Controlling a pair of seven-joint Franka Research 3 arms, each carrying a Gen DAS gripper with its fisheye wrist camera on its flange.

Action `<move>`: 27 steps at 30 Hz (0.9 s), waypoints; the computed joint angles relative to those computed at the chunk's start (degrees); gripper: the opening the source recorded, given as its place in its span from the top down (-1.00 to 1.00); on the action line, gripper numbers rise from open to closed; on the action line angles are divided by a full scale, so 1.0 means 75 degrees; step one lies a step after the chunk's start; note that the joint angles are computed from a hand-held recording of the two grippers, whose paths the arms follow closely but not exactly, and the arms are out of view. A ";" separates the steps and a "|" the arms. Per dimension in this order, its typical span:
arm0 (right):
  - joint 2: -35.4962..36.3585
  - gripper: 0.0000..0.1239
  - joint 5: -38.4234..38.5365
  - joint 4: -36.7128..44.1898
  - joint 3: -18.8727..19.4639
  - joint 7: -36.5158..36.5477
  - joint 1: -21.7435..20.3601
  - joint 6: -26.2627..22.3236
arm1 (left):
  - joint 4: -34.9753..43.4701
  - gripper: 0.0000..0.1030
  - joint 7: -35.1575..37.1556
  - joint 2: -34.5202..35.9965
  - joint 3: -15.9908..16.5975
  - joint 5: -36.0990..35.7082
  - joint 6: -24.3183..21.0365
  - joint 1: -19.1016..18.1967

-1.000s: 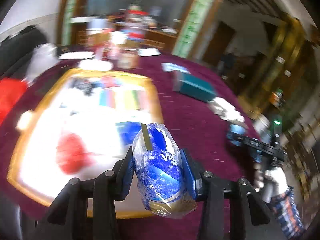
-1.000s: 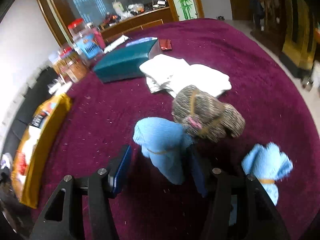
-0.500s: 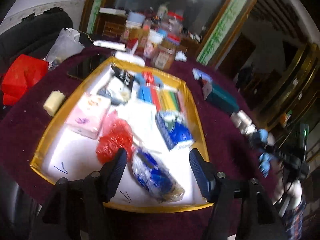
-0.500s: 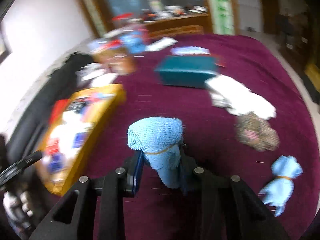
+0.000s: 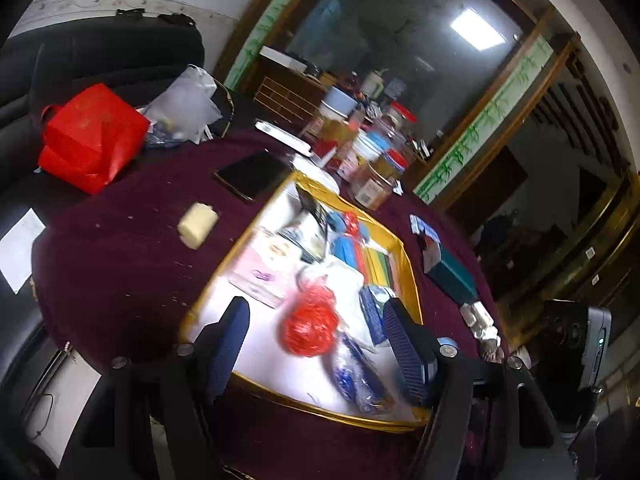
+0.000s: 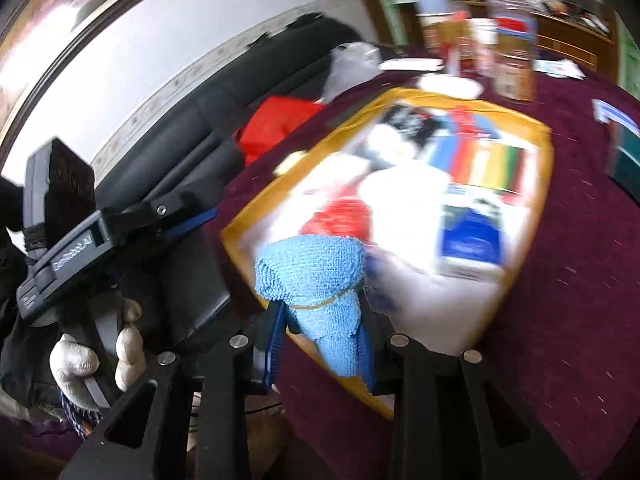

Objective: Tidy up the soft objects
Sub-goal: 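Lower the light blue cloth into the tray and open the right gripper, then grasp the small white tissue pack with left while right reaches toward the knitted ball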

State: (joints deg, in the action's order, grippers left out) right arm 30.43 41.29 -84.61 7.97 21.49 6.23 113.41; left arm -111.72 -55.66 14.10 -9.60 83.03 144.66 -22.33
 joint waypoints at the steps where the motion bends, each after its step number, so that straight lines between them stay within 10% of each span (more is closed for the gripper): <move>1: 0.0006 0.51 -0.0069 -0.0005 0.0021 0.0014 0.0066 0.0001 | -0.0101 -0.46 -0.0138 -0.0073 0.0012 0.0062 -0.0017 -0.0005; 8: 0.1245 0.50 -0.0925 0.1556 0.0067 0.1554 0.0761 -0.1090 | -0.0574 -0.46 -0.0691 -0.0425 -0.0086 0.0363 -0.0178 0.0083; 12: 0.1367 0.46 -0.1493 0.1504 -0.0009 0.1806 0.1257 0.0155 | -0.0743 -0.46 -0.0856 -0.0554 -0.0166 0.0440 -0.0206 0.0171; 22: 0.0144 -0.05 0.0439 0.0122 0.0373 0.0103 -0.0161 0.0565 | -0.0491 -0.67 -0.1252 -0.0337 -0.0200 0.1262 0.0302 0.0274; 27: 0.0916 -0.04 0.0586 0.1401 -0.0245 0.0853 -0.0615 0.1435 | 0.0318 -0.71 -0.0776 0.0209 -0.0165 0.1709 0.0764 0.0178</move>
State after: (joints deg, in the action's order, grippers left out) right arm 37.30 45.68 -74.10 6.14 27.89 1.62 124.17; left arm -109.34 -61.48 15.67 -10.84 95.85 150.39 -20.99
